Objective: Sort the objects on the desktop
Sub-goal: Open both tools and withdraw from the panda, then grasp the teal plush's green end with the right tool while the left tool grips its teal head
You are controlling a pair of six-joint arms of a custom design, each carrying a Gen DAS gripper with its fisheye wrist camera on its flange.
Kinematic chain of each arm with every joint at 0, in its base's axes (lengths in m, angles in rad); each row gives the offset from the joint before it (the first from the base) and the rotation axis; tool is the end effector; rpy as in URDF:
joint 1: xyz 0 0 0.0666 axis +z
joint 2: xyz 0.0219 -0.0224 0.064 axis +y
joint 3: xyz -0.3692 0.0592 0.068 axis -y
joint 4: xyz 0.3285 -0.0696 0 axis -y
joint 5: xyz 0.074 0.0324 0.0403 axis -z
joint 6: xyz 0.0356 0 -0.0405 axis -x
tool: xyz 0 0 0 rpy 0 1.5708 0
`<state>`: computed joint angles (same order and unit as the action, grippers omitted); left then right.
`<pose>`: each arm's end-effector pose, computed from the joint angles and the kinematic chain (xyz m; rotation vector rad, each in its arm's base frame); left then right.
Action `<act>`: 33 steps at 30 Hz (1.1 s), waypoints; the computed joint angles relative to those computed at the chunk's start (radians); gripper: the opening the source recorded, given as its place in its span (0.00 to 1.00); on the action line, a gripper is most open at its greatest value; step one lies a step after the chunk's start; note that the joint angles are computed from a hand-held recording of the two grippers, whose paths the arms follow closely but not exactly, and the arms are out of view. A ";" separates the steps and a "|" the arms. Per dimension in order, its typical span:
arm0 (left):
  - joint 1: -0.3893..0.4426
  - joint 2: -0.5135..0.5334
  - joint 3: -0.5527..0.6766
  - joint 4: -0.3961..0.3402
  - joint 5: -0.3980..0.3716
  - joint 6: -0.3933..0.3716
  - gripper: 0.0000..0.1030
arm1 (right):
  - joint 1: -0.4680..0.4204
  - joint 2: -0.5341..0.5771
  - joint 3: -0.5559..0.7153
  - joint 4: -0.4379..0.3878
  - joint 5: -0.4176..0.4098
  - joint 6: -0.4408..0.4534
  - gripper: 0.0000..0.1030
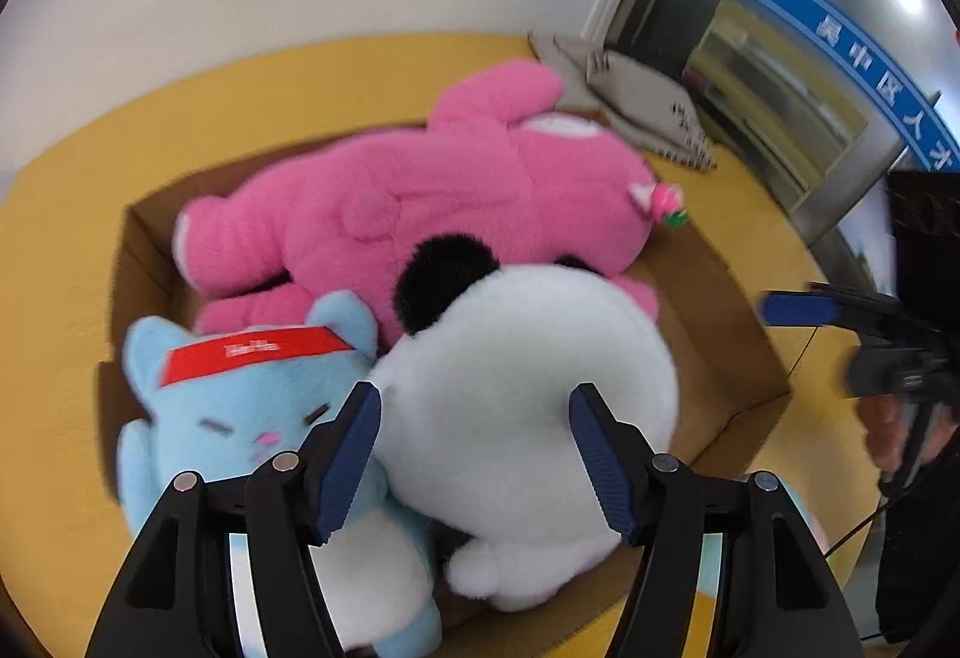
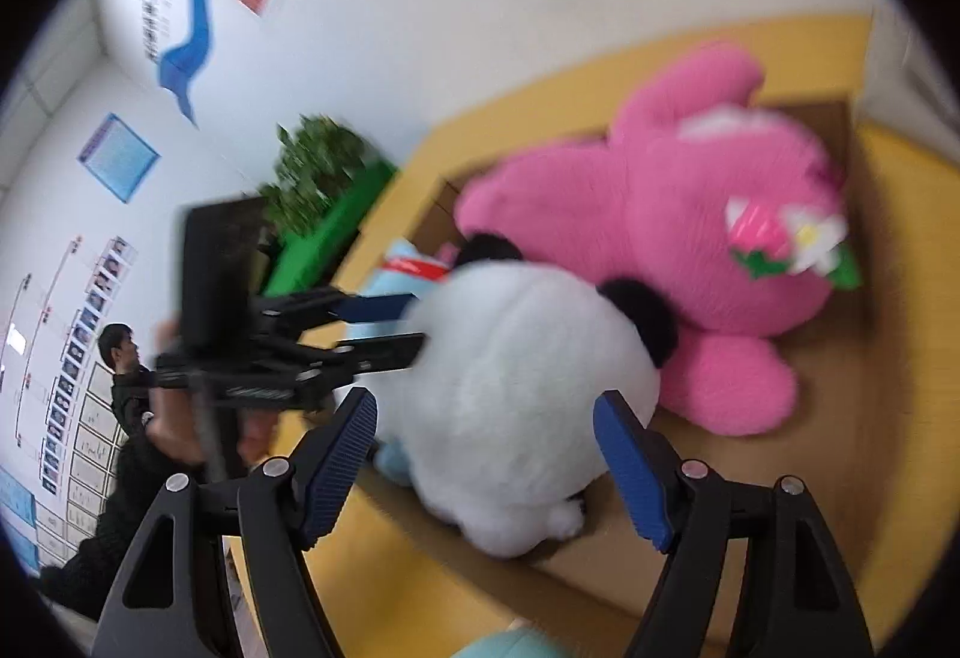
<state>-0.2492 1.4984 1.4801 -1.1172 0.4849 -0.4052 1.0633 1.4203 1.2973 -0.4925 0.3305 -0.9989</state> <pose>0.4181 -0.1239 0.4020 0.9746 2.4270 -0.5989 0.2280 0.3854 0.4032 0.1222 2.2651 0.8099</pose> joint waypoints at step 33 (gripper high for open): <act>-0.214 -0.277 -0.567 0.225 0.228 0.299 0.98 | 0.412 0.333 0.228 -0.659 0.293 -0.532 0.64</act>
<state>-0.4628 1.2213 0.9128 -0.8924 0.7126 -0.1061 1.4754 1.7533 1.5253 -1.1519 0.6239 -1.5305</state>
